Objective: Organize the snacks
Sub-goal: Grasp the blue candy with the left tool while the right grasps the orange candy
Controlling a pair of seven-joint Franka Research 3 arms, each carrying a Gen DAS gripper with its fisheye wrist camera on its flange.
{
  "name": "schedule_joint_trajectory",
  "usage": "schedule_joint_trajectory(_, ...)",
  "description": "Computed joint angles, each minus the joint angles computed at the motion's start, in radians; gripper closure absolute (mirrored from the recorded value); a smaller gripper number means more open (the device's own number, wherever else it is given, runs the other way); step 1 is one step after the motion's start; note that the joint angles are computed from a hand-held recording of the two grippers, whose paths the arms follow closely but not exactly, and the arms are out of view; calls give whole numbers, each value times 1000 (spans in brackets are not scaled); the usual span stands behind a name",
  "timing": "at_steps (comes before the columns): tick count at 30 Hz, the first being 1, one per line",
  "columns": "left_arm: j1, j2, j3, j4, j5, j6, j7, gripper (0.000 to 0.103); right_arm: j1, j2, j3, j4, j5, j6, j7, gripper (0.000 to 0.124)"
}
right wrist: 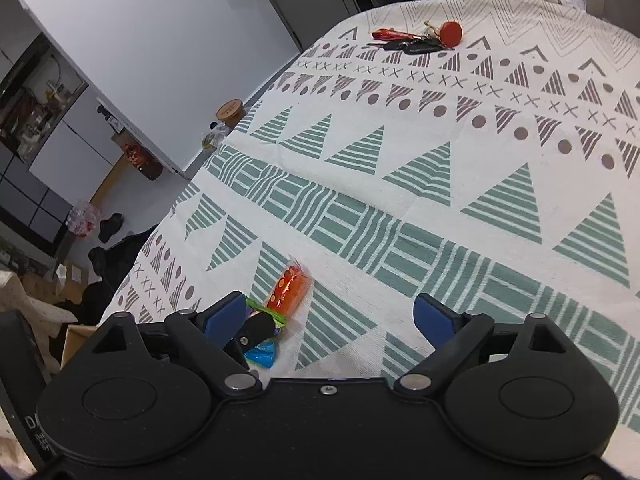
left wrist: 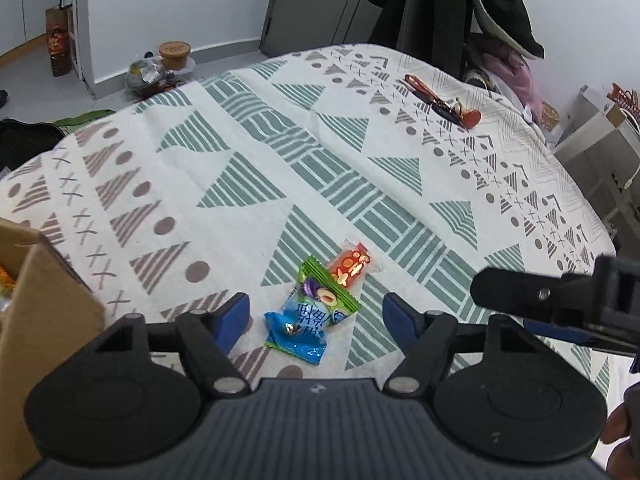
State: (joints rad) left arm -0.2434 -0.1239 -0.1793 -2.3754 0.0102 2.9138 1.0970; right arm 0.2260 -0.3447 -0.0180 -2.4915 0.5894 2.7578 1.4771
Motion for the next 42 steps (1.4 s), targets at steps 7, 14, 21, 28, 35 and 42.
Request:
schedule_joint_trajectory(7,-14,47,9,21,-82,28,79,36,22,46,-13,24,71,18,-11,43)
schedule_joint_trajectory(14,-16,75,9,35,-249,18,204,57,32,99,-2,55,112,13,-25,46)
schedule_joint_trajectory(21,-10,79,3,37,-393,-7,339,59,20,150,26,86,78,-3,15,48)
schedule_joint_trajectory(28,-6,60,5,31,-447,-45,386,69,28,203,37,117,82,-3,32,60)
schedule_joint_trajectory(35,6,42,23,30,-532,-58,386,77,41,244,47,139,138,35,12,64)
schedule_joint_trajectory(42,31,35,34,24,-465,-46,286,77,49,285,62,160,173,93,-1,66)
